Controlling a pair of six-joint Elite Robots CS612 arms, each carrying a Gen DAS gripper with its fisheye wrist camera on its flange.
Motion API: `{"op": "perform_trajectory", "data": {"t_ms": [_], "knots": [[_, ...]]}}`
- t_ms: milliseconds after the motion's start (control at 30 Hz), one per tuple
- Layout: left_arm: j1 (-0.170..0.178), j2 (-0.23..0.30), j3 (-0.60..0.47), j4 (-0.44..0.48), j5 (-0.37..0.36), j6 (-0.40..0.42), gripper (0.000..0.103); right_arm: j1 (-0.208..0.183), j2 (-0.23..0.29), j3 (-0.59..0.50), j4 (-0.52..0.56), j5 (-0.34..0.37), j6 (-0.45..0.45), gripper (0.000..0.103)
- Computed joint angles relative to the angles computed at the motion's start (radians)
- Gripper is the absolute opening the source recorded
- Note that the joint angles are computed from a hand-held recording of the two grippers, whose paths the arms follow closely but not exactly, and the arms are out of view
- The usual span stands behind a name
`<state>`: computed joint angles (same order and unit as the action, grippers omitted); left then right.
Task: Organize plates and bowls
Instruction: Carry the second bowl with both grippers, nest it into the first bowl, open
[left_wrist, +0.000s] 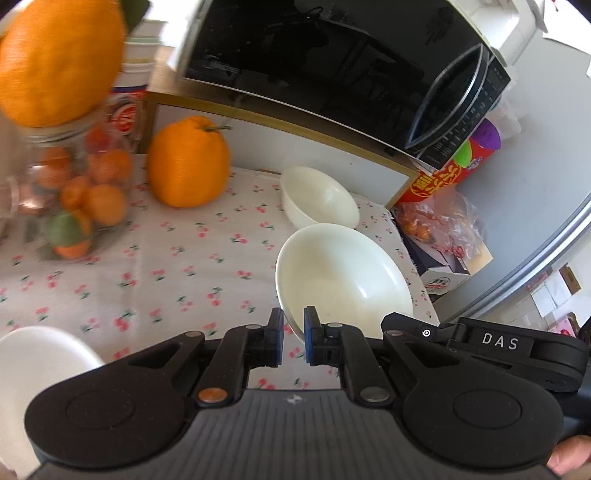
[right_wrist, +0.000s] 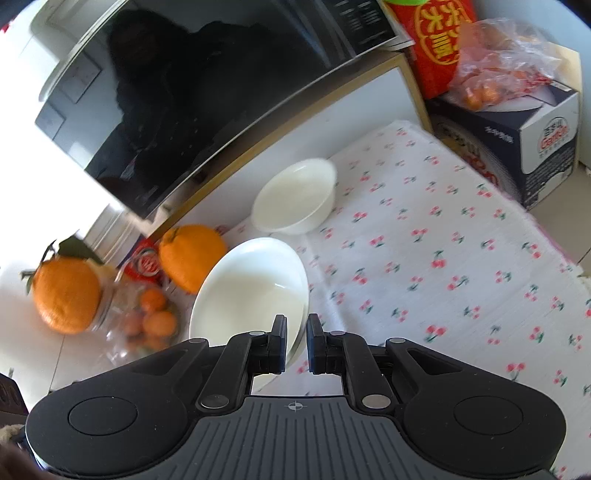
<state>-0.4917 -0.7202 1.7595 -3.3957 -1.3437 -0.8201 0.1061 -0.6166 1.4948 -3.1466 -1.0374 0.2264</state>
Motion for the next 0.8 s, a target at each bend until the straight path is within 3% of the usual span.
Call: {"op": "perform_trajectory", "data": {"t_ms": [233,500,800], "knots": [[-0.004,-0.052,0.089,-0.026,0.036,-0.030,0.010,0.018,-0.026,0.039,0.004,0.049,-0.043,0.012],[-0.003,-0.081,0.193,-0.131,0.056,-0.148,0.010,0.046,-0.054,0.084,-0.012,0.090,-0.102,0.012],[-0.005,-0.117,0.267,-0.138,0.090,-0.147,0.010,0.069,-0.074,0.125,-0.016,0.128,-0.184,0.013]]}}
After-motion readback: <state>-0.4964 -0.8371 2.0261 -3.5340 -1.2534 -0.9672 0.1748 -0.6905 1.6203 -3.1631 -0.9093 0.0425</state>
